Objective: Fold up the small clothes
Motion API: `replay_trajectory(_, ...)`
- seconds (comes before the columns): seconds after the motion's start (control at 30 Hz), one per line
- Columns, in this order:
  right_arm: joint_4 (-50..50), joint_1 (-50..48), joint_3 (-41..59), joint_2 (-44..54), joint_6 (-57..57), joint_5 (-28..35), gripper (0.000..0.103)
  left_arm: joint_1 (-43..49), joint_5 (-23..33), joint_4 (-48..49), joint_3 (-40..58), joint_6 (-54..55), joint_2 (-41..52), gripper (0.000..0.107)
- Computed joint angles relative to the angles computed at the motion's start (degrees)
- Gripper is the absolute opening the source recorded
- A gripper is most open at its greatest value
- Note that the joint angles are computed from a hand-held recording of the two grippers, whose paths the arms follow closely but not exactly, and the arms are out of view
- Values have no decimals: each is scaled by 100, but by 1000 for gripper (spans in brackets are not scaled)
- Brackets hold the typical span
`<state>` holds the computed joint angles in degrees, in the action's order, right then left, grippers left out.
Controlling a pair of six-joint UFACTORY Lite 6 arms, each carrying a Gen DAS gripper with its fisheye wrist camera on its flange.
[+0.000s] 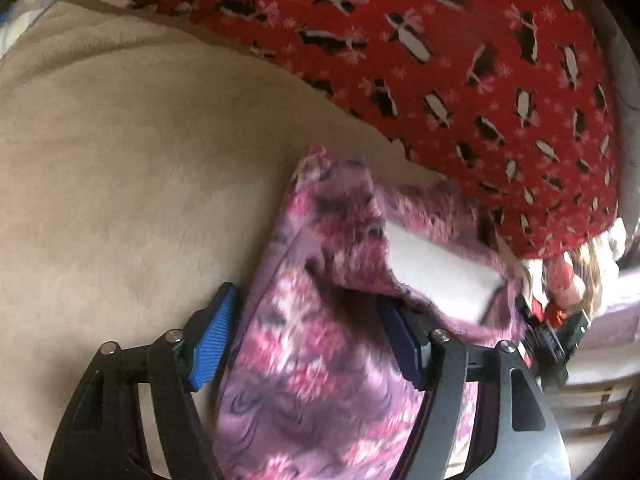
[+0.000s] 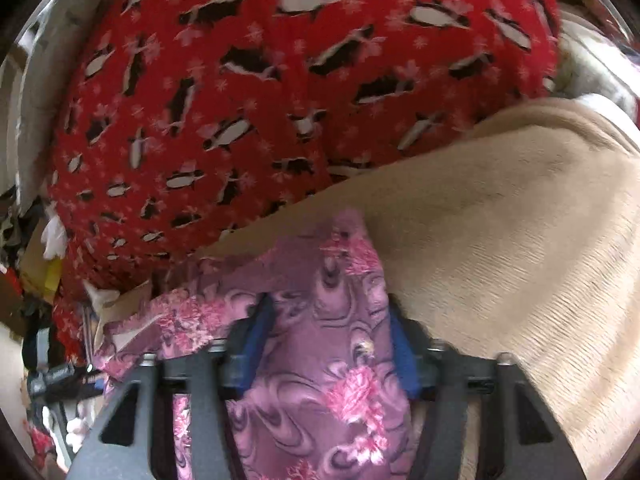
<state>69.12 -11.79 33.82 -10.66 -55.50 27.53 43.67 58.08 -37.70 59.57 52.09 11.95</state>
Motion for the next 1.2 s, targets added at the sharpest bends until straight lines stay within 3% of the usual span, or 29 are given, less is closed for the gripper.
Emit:
replay_trajectory(0.03,49,-25,-2,-52,-127,63,7,-20,-7,-143,20,81,11,24)
replay_trajectory(0.07,181,-53,37,-40,-249,157,7,-20,22,-154,99,12,35,10)
replay_trajectory(0.23,1566,-1114,-195,-680,-1415,1160,4,1,-270,-382,387,-309,276,10)
replay_trajectory(0.33,1781,-1266,-97,-100,-1366,1058,4,-88,-497,-267,502,-781,537,10)
replay_trajectory(0.43,1158,-815,41,557,-795,418,5,196,68,-439,896,-1094,1045,13)
replay_trajectory(0.57,1773,-1251,-445,271,-1523,983,12,871,870,-874,1243,-709,1188,19)
replay_trajectory(0.6,1885,-1471,-522,251,-1706,1287,18,1032,1071,-991,1368,-717,1257,22)
replay_trajectory(0.63,1833,-1650,-503,311,-1694,1568,32,1171,1190,-1093,1451,-775,1312,31)
replay_trajectory(0.7,1675,-1719,-389,437,-1464,1609,49,1146,1231,-1131,1352,-827,1242,44)
replay_trajectory(0.73,1642,-1649,-341,523,-1415,1476,49,1059,1247,-1061,1293,-783,1192,47)
replay_trajectory(0.8,1579,-1434,-288,624,-1312,1225,48,743,1108,-822,1055,-647,976,47)
replay_trajectory(0.83,1625,-1313,-322,495,-1338,1120,34,538,915,-731,900,-645,831,47)
replay_trajectory(0.9,1741,-1166,-254,401,-1539,1238,4,115,200,-567,512,-626,351,30)
replay_trajectory(0.93,1725,-1194,-260,244,-1539,1261,4,2,-37,-564,418,-605,235,12)
replay_trajectory(0.97,1814,-1195,-286,98,-1598,1266,4,-139,-376,-511,384,-732,192,7)
replay_trajectory(1.03,2182,-1333,-351,-182,-1839,1273,3,-255,-837,-296,387,-1071,313,6)
replay_trajectory(1.1,2142,-1494,-168,211,-1699,1240,3,-387,-1351,64,292,-1426,432,6)
replay_trajectory(1.2,1348,-1164,116,1084,-879,714,4,5,-1047,-146,363,-1294,446,6)
